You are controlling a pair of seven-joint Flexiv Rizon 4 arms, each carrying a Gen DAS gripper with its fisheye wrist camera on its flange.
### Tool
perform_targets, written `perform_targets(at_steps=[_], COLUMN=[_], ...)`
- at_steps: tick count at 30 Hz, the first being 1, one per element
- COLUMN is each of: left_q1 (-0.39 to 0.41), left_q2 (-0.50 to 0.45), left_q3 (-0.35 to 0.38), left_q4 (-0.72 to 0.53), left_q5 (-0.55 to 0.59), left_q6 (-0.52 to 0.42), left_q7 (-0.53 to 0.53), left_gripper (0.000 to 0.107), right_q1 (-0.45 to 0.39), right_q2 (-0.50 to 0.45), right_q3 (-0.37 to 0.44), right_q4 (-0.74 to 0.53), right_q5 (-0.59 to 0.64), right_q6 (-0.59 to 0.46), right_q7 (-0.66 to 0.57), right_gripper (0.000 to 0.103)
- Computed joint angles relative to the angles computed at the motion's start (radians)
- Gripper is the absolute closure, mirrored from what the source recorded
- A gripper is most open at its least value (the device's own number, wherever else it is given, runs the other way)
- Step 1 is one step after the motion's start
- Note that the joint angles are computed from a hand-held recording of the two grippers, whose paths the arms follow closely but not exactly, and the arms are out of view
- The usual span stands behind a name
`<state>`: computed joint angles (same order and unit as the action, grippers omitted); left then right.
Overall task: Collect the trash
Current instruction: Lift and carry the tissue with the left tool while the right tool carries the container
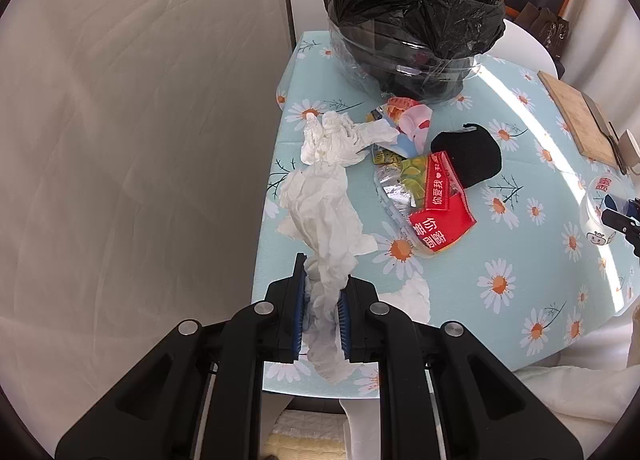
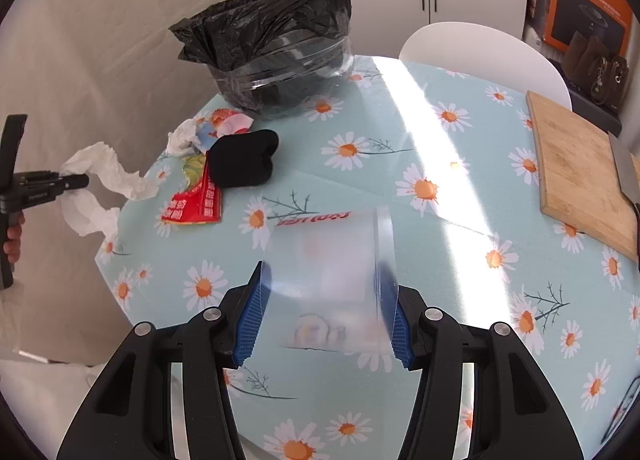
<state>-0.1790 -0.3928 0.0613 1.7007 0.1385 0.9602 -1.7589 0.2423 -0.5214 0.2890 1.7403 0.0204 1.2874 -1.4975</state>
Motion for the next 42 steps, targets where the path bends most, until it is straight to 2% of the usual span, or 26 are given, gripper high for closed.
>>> perform_targets(at_steps=[7,10,12,14,19,22,26,29,33,37,42], left_q1=[-0.023,-0.023,-0.021,-0.021,-0.011,0.005,0.023,0.041,0.052,0.061,0.057], left_q2=[0.013,0.01,0.007,0.006,-0.008,-0.016,-0.045,-0.082,-0.155,-0.242,-0.369], left_q3=[-0.006,-0.016,-0.022,-0.023,-0.031,-0.045,-0.054,-0.071,-0.079,-0.093,-0.096], left_q4=[-0.041,-0.093,-0.123,-0.16,-0.238,-0.275,-0.342,-0.401,-0.536,-0.667,-0.867], left_q5=[0.013,-0.002,-0.007,0.003,0.004,-0.015,-0.043,-0.083,-0.127,-0.171,-0.202], left_q6=[0.008,-0.071,-0.101,-0.134,-0.158,-0.137,-0.111,-0.087,-0.129,-0.148,-0.221], left_q7=[-0.026,-0.013,-0.001,0.016,0.082,0.155,0.239,0.329,0.429,0.522,0.638], left_gripper=[0.092,0.092,0.092,0.092,0.092,0.092,0.092,0.092,0.092,0.092,0.092], right_q1=[-0.059,-0.076,-0.063,-0.032,-0.021,0.01,0.02,0.011,-0.001,0.054,0.102], right_q2=[0.036,0.049,0.058,0.068,0.068,0.066,0.045,0.015,-0.04,-0.088,-0.166], right_q3=[0.022,0.032,0.012,-0.033,-0.063,-0.105,-0.112,-0.092,-0.066,-0.131,-0.162], right_q4=[0.022,0.018,0.023,0.03,-0.002,-0.026,-0.09,-0.158,-0.28,-0.376,-0.514], right_q5=[0.036,0.053,0.041,0.007,-0.023,-0.072,-0.102,-0.102,-0.082,-0.138,-0.191], right_q6=[0.023,0.028,0.044,0.055,0.046,0.044,0.04,0.046,0.04,0.026,-0.027], right_q7=[-0.06,-0.092,-0.095,-0.063,-0.005,0.05,0.099,0.107,0.108,0.156,0.203], right_gripper=[0.053,0.053,0.053,0.053,0.053,0.053,0.053,0.053,0.053,0.053,0.053])
